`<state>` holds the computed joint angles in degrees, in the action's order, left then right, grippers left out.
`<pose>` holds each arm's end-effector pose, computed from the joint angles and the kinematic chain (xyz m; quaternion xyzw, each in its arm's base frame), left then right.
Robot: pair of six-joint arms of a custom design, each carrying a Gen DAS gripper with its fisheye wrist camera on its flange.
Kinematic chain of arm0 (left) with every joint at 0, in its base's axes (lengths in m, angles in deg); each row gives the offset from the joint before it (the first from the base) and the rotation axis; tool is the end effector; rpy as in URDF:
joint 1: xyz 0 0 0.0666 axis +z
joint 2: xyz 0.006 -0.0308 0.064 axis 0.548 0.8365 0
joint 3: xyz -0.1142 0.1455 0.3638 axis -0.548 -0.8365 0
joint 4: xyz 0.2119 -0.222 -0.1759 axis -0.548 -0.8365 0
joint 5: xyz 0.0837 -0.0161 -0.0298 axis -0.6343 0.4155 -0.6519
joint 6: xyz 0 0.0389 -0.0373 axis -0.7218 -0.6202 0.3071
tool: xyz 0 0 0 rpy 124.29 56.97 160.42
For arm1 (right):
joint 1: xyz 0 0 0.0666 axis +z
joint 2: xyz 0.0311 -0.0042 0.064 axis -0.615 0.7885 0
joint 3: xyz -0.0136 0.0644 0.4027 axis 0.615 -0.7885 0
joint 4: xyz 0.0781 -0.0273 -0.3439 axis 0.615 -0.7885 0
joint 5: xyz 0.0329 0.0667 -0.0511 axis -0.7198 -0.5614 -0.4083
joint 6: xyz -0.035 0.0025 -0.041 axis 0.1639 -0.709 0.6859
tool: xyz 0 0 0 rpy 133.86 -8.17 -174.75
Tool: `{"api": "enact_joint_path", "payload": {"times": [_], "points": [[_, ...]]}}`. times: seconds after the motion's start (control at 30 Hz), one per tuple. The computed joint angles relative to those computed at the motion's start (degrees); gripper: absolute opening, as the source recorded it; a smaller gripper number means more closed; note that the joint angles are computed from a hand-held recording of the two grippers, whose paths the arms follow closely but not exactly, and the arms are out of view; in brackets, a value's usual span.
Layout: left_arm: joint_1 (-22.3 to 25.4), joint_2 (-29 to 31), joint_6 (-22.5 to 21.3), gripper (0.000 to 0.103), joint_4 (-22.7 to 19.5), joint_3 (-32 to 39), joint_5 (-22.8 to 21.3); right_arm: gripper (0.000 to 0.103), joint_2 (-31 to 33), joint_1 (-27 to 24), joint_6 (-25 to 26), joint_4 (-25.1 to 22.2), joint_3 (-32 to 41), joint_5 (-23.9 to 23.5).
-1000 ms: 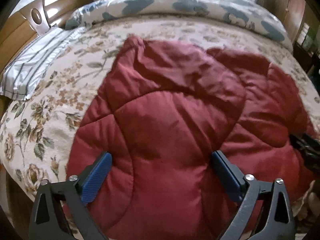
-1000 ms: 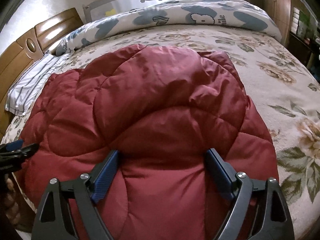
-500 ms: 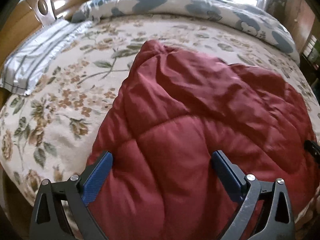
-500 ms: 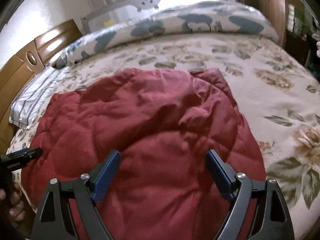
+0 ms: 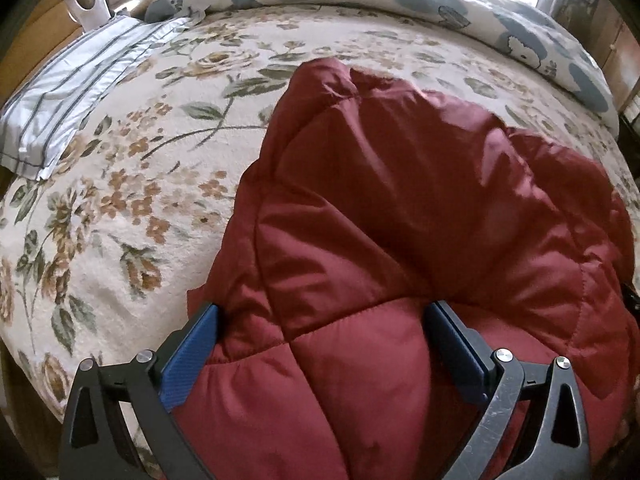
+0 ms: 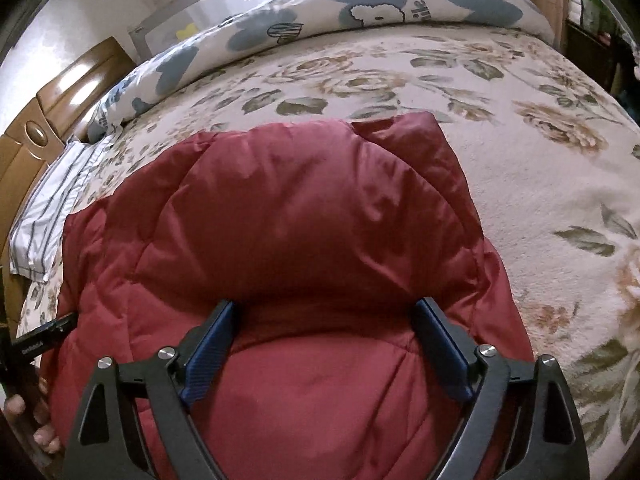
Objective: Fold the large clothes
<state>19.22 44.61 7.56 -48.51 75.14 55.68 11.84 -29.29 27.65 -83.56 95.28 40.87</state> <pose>0.5267 -0.1253 0.4124 -0.1205 0.9691 0.0165 0.2147 0.5180 0.0787 0.4238 0.0766 0.9752 0.0509 0.2014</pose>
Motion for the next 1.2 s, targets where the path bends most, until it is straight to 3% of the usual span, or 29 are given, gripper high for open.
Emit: {"api": "enact_joint_path", "payload": {"times": [0.3,0.5,0.6,0.73,0.8,0.83,0.87,0.9,0.97,1.07,1.2], "points": [[-2.65,-9.81,0.56,0.100,3.52,-8.65,-1.12,0.092,0.17,0.28,0.24,-0.61,0.42,0.17],[0.22,-7.88,0.45,0.101,2.07,-4.92,0.48,0.091,-2.91,-1.29,-0.06,3.29,-0.43,1.07],[3.60,-4.30,1.02,0.101,1.41,-1.21,6.56,0.091,-1.77,-3.93,-1.25,2.15,1.13,2.86],[6.58,1.23,0.40,0.101,-0.33,3.72,13.26,0.091,1.92,-8.11,-3.89,0.25,3.71,-1.88],[7.46,3.17,-0.43,0.095,-0.70,5.24,16.11,0.091,3.81,-9.43,-4.24,-0.57,5.05,-7.09],[7.85,3.85,-0.98,0.079,-0.52,5.77,17.50,0.079,4.67,-10.08,-4.30,-0.77,5.52,-10.33],[8.09,4.44,-1.45,0.063,-0.41,6.29,18.71,0.051,5.08,-10.13,-4.40,-1.17,5.83,-11.52],[8.12,4.63,-1.83,0.056,-0.41,6.63,18.69,0.041,5.62,-9.80,-3.91,-2.57,6.85,-10.87],[7.91,4.32,-3.28,0.028,-0.60,7.25,17.27,0.018,4.87,-8.96,-2.69,-2.43,7.28,-10.31],[8.81,2.54,-3.09,0.019,1.98,6.30,18.24,0.014,2.83,-8.16,-2.93,-0.04,7.37,-9.27],[9.40,2.54,-3.11,0.018,2.86,4.93,17.85,0.013,4.87,-7.50,-2.33,-1.22,9.81,-6.25]]}}
